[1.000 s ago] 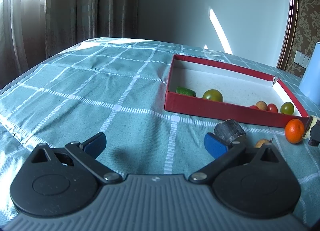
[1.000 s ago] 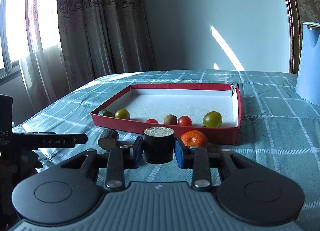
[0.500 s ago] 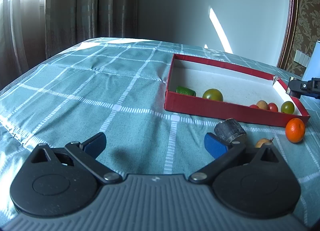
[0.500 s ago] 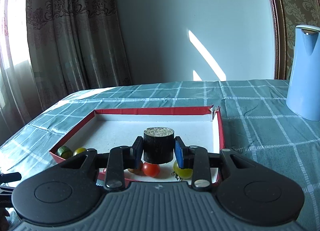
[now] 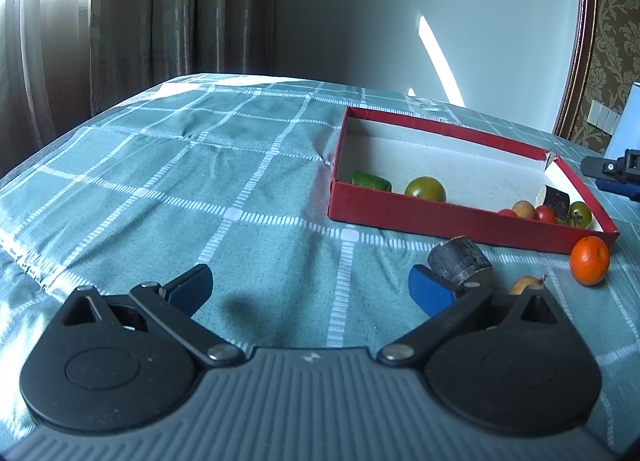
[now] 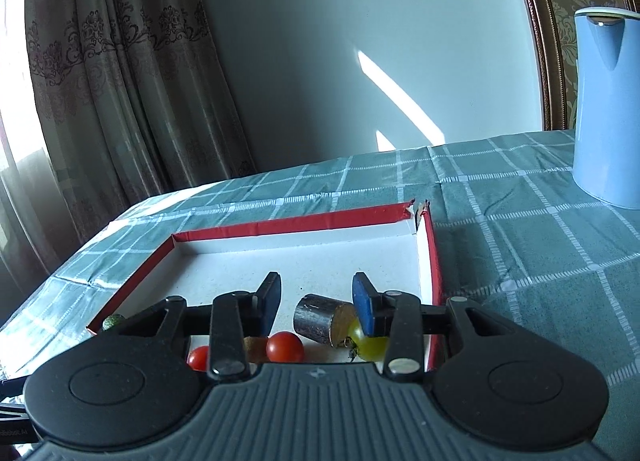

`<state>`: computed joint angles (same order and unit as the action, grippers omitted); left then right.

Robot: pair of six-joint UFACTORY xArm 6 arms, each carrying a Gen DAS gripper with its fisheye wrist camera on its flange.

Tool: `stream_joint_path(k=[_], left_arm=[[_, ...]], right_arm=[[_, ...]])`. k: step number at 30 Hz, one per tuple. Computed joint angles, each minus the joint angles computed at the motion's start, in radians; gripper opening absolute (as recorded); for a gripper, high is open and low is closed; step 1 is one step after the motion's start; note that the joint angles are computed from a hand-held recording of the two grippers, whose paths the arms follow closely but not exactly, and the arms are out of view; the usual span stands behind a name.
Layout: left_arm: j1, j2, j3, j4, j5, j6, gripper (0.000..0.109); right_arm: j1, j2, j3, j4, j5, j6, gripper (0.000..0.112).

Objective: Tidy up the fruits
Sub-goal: 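Carry the wooden cylinder into the tray and open the right gripper, then reach and grasp the dark cylinder with the left gripper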

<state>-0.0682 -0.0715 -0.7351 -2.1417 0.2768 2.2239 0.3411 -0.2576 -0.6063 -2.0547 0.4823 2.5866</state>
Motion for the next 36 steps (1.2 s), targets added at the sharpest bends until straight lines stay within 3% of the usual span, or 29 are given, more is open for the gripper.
stream_joint_path(k=[2,4,6,12,15,18,25,30,36], left_arm=[[0.003,-0.002,0.003,-0.003,0.008,0.004,0.103],[0.009,-0.009,0.015,0.045,0.036,-0.028,0.103],[0.010,-0.020,0.025,0.052,0.054,-0.015,0.103],[-0.028,-0.081,0.067,-0.159,0.072,0.263,0.101],[-0.066,-0.082,0.066,-0.124,0.057,0.240,0.087],[-0.101,-0.074,0.054,-0.137,0.036,0.235,0.088],[-0.149,-0.039,-0.001,-0.307,-0.017,0.396,0.089],[-0.165,-0.005,-0.034,-0.255,-0.035,0.308,0.091],[-0.181,0.022,-0.060,-0.311,-0.042,0.375,0.092]], right_arm=[[0.042,-0.070,0.074,0.024,0.086,-0.008,0.042],[0.083,-0.125,0.139,0.061,0.167,-0.025,0.058],[0.111,-0.157,0.189,0.073,0.229,-0.012,0.062],[0.051,-0.155,0.210,0.060,0.154,0.047,0.062],[0.053,-0.162,0.217,0.034,0.154,0.070,0.062],[0.058,-0.158,0.215,0.019,0.145,0.082,0.062],[0.074,-0.160,0.212,-0.008,0.143,0.089,0.062],[0.068,-0.166,0.212,-0.021,0.130,0.103,0.062],[0.065,-0.169,0.212,-0.035,0.125,0.120,0.062]])
